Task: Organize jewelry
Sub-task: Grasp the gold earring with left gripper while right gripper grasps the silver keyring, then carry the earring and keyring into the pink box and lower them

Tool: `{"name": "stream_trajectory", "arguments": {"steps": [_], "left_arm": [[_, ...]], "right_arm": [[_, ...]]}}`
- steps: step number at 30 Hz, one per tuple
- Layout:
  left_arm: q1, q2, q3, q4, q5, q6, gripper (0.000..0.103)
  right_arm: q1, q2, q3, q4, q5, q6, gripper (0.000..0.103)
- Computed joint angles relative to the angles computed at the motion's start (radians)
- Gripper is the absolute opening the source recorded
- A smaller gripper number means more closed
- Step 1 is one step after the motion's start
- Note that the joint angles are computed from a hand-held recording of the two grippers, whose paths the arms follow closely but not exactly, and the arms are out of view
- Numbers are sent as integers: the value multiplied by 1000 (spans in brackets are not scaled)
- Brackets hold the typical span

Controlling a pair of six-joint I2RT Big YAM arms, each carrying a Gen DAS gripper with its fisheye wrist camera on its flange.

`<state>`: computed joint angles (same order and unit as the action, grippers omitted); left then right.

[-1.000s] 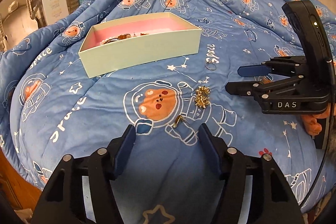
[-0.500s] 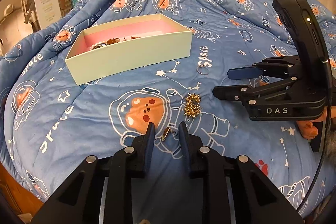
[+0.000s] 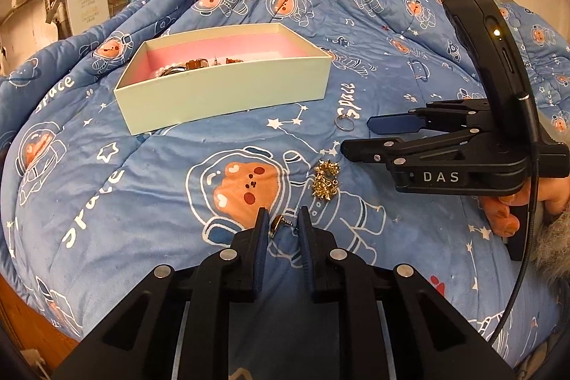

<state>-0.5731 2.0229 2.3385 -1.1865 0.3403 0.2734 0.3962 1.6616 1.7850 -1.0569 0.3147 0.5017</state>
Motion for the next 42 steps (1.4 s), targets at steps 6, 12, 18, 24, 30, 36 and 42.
{"name": "stream_trajectory", "arguments": {"steps": [6, 12, 18, 24, 30, 36, 42], "left_arm": [[7, 7, 12, -11, 21, -21, 16], [8, 7, 12, -10, 24, -23, 16], [10, 9, 19, -14, 28, -29, 16], [14, 9, 33, -23, 42, -42, 16], [20, 23, 78, -44, 55, -52, 15], [24, 39, 117, -62, 57, -53, 15], [28, 74, 203, -93, 65, -50, 15]], "right_arm": [[-17, 18, 25, 3, -21, 13, 36], [-17, 30, 41, -4, -15, 4, 20], [-12, 19, 28, 4, -7, 5, 20], [-8, 0, 18, 14, -26, 12, 20], [-6, -16, 21, 23, -73, 17, 20], [1, -11, 51, 10, -77, -12, 20], [-1, -5, 87, 4, -87, -27, 20]]}}
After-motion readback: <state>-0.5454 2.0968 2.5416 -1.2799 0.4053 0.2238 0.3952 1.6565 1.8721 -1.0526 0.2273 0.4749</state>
